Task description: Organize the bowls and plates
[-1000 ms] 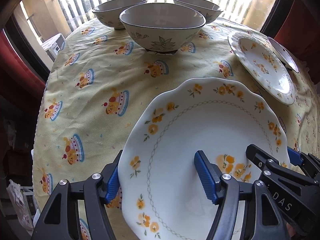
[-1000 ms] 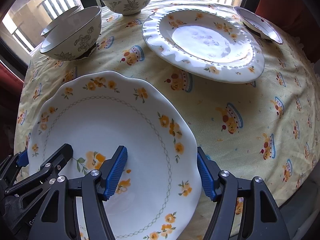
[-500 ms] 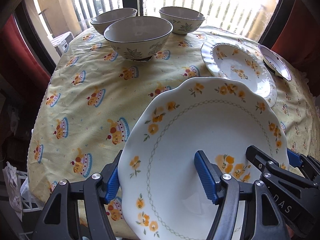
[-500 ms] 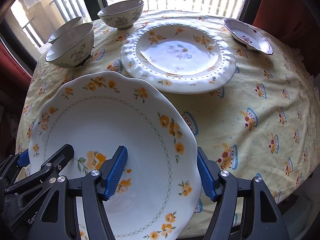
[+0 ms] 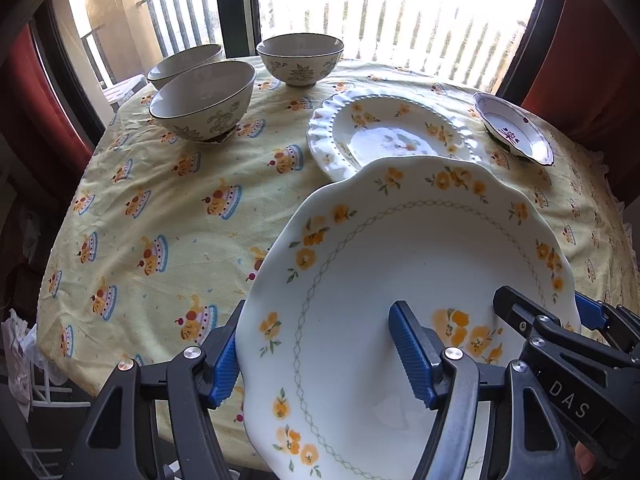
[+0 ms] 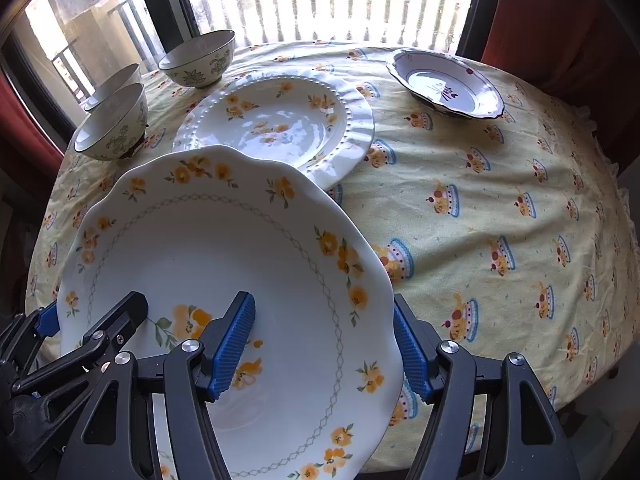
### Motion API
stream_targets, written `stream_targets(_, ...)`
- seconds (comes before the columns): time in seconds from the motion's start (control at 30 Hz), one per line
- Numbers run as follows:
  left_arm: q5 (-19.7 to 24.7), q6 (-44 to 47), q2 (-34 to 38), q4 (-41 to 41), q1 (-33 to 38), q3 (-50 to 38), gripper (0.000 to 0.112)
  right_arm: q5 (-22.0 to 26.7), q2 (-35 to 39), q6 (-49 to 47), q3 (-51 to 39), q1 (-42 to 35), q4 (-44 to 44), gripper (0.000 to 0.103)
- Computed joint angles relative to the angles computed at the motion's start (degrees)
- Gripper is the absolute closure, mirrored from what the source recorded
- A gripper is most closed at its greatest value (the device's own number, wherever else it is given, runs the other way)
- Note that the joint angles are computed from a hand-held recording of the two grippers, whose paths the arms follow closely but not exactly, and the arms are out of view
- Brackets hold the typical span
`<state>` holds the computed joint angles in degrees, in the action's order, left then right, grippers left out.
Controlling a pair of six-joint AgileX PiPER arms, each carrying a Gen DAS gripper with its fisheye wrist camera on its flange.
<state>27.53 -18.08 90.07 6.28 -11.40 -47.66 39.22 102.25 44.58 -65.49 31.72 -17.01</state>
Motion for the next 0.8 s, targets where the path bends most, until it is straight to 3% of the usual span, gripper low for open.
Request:
stream_targets(0.2,-0.6,-18.1,2.8,8.4,-9.3,-1.4,0.043,-4.2,-3.7,-10.5,5.7,-7.4,2.7,0.032)
stream_targets(0.37,1.0,-28.2,6.6,13.5,-15.7,-5.4,0.043,-7.6,-5.4,-20.2,8.6,-14.9,6.4,0.031)
stream_targets(0.53,3.2,-32.2,10.3,15.6,-19.3,-9.8,0.043,-8.6,-5.4,-29.4,9.4,-21.1,11.9,0.031)
stream_targets(0.8,5.8,-28.4,17.1,10.2,-21.6,-16.9,0.043,-7.9,-2.1,-36.5,8.1,-27.2,15.7,0.032)
